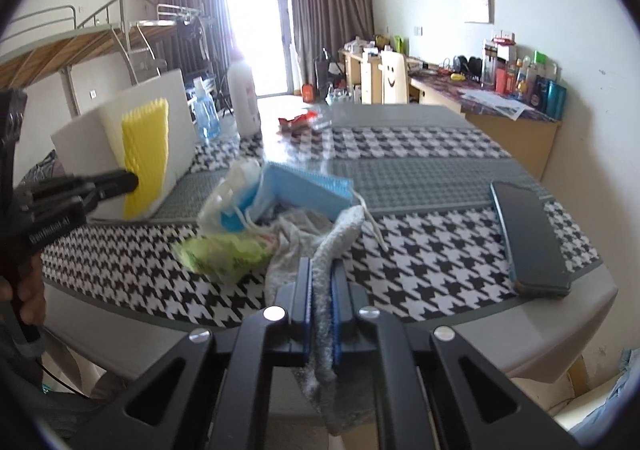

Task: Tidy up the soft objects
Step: 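Lift the yellow net with the left tool while the right tool grasps the grey sock, then carry the yellow net and grey sock over the white foam box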

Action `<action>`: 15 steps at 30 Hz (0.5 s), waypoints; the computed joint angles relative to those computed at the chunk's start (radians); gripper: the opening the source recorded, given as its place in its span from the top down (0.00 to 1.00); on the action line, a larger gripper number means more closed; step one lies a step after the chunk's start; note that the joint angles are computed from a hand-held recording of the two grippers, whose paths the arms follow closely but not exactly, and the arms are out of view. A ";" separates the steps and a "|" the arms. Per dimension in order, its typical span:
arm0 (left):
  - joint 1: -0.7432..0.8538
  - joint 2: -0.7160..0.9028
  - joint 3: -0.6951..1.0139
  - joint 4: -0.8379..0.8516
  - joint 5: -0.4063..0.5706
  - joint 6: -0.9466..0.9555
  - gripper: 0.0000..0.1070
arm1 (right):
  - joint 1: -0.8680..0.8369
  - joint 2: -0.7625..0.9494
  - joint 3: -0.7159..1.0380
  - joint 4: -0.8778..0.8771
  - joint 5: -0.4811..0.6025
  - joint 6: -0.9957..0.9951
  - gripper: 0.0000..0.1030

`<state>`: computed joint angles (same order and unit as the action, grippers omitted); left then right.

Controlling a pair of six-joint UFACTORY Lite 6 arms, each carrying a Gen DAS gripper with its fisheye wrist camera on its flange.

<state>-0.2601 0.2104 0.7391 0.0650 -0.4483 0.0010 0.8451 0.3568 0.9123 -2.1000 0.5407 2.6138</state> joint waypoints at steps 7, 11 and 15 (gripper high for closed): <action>0.018 -0.099 -0.083 0.041 -0.029 -0.030 0.93 | 0.031 -0.072 0.000 0.079 0.036 -0.074 0.90; 0.027 -0.133 -0.097 0.058 -0.027 -0.042 0.93 | 0.028 -0.082 0.016 0.094 0.038 -0.084 0.90; 0.041 -0.165 -0.124 0.075 -0.037 -0.053 0.93 | 0.038 -0.084 0.034 0.121 0.054 -0.106 0.90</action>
